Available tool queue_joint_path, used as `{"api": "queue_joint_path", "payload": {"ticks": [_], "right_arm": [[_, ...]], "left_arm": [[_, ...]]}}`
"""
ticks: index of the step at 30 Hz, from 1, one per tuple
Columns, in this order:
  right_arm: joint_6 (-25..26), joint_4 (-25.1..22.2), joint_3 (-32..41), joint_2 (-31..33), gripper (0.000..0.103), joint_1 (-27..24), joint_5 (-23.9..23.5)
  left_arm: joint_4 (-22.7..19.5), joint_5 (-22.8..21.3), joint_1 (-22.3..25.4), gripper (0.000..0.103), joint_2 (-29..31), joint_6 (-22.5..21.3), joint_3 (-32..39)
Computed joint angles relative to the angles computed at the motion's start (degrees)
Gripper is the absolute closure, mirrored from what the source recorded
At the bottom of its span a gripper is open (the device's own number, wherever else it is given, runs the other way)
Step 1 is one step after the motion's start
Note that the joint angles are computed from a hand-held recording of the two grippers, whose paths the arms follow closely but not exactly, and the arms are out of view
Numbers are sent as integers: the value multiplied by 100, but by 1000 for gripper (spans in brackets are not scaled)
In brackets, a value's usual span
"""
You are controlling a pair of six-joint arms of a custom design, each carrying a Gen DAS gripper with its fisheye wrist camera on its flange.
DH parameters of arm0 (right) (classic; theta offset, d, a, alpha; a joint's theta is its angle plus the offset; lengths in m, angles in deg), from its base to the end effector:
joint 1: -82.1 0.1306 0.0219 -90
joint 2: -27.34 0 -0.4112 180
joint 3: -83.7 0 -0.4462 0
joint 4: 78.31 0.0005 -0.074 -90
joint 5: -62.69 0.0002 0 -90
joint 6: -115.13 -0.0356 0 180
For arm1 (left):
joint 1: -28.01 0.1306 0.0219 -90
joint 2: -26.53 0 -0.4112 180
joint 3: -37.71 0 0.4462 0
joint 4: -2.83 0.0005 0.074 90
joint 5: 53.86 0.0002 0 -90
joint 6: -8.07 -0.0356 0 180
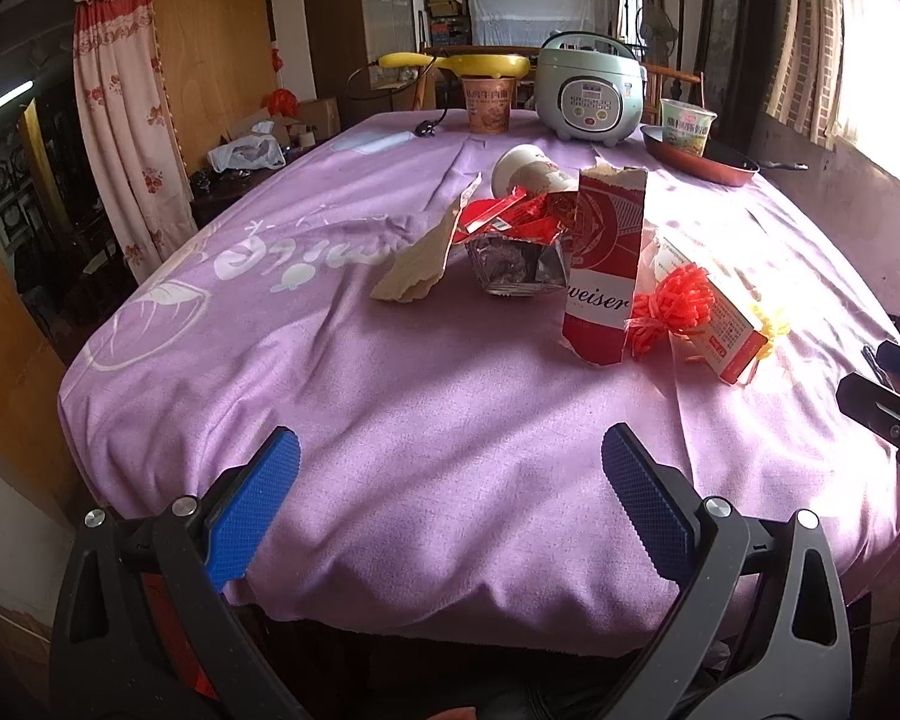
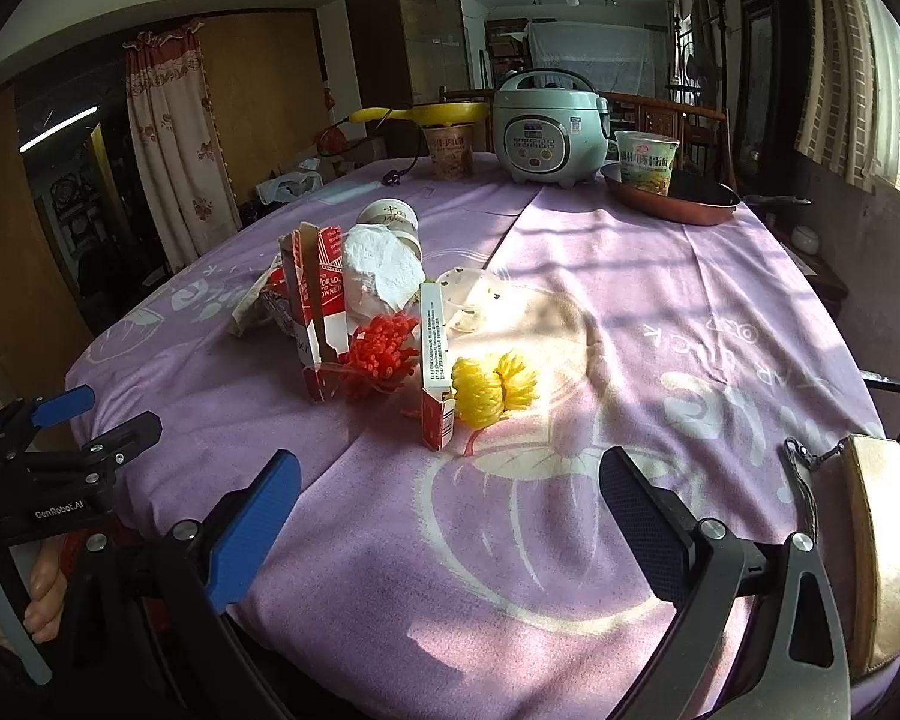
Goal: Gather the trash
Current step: 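Move both grippers toward the trash pile on the table, then reach the left gripper toward the red-and-white Budweiser box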
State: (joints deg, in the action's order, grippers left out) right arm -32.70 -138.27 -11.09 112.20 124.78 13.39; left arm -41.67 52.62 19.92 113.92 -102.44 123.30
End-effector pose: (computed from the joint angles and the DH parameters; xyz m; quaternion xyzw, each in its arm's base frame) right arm 0.3705 0.3094 0.4557 0.2096 0.8849 -0.0256 0.4152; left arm 0.5170 -0.0842 0.4490 0.2786 0.8769 -0.0924 0.3806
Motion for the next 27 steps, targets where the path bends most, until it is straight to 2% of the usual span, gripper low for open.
{"api": "queue_joint_path", "payload": {"ticks": [5, 12, 18, 20, 23, 27], "right_arm": [[62, 102, -73, -28, 5, -242, -138], [30, 481, -402, -242, 5, -578, -513], [40, 584, -584, -365, 5, -706, -656], [33, 626, -630, -413, 5, -747, -692], [45, 701, -703, -491, 5, -791, -717], [150, 826, -789, -560, 5, -874, -734]], "left_arm": [[-411, 159, -92, 6, 372, -45, 360], [-589, 246, -484, 6, 789, -146, 919], [-608, 188, -852, 6, 1322, 97, 1665], [-669, 57, -941, 6, 1551, 248, 1966], [-384, -708, -1015, 6, 1673, 382, 2058], [-232, -837, -639, 6, 1550, 328, 1817]]}}
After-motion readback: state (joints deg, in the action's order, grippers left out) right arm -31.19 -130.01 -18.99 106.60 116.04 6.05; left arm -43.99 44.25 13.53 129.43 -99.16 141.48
